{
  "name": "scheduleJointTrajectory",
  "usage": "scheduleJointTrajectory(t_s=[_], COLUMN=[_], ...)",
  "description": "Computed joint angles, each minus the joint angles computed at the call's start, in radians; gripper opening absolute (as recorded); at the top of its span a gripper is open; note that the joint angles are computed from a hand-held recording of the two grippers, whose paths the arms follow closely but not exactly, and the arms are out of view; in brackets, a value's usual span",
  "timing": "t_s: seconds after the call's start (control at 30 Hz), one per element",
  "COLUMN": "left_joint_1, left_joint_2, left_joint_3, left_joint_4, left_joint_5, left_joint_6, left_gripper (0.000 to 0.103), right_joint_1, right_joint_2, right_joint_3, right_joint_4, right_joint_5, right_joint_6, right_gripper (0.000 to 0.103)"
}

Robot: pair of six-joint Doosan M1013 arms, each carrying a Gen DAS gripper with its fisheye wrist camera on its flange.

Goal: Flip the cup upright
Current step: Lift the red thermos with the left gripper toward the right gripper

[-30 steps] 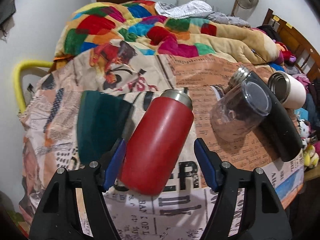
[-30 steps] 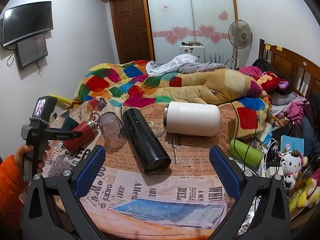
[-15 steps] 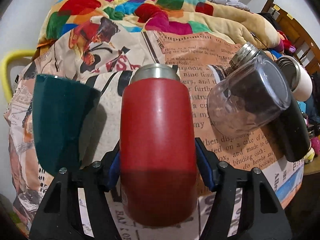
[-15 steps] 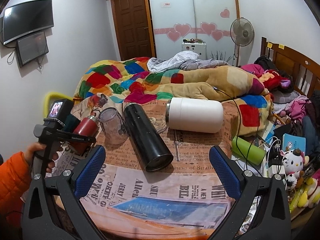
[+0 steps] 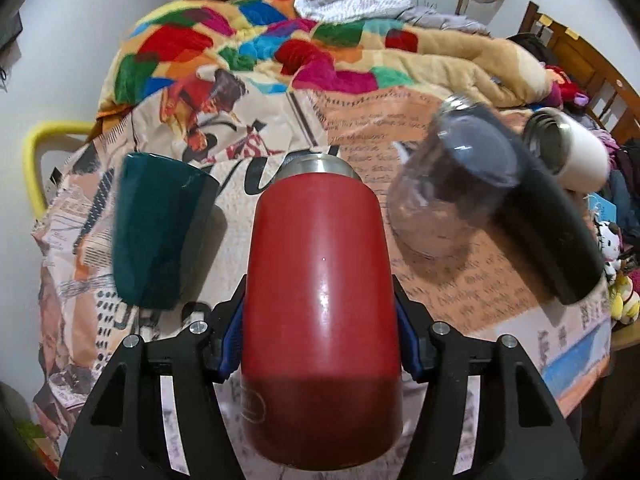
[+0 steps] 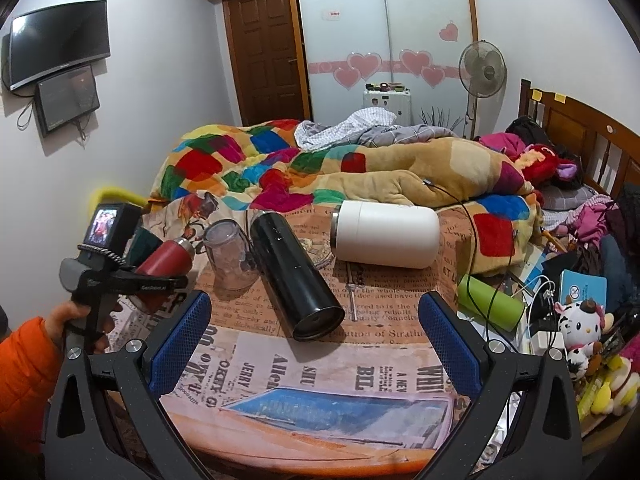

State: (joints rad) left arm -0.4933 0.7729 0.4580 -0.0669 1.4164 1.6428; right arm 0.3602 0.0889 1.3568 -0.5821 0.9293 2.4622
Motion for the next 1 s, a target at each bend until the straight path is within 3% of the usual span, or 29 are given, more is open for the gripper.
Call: scheduleJointTrajectory(t_s=[0.4,0.63,1.0], left_joint_1=[-0.030,-0.063,-0.107], left_joint_2=[-0.205,-0.271,-0.283], left_joint_3=[0.219,0.296,0.381], left_joint_4=[-0.018,-0.042,-0.120], left_joint_5=[-0.194,-0.261,-0.228], left_joint_6=[0.067,0.113,0.160], left_gripper=[0.061,0.061,0.061], right_joint_1=[0.029,0.040,0.040], right_joint_2=[-0.027,-0.042,-0.057], right_joint_3=[0.012,0.022,0.045], right_joint_4=[-0.042,-0.063,-0.051], right_joint_5=[-0.039,-0.049,-0.042], right_joint_6=[0.016,0.026,0.021], right_gripper=[0.103,0.103,0.103])
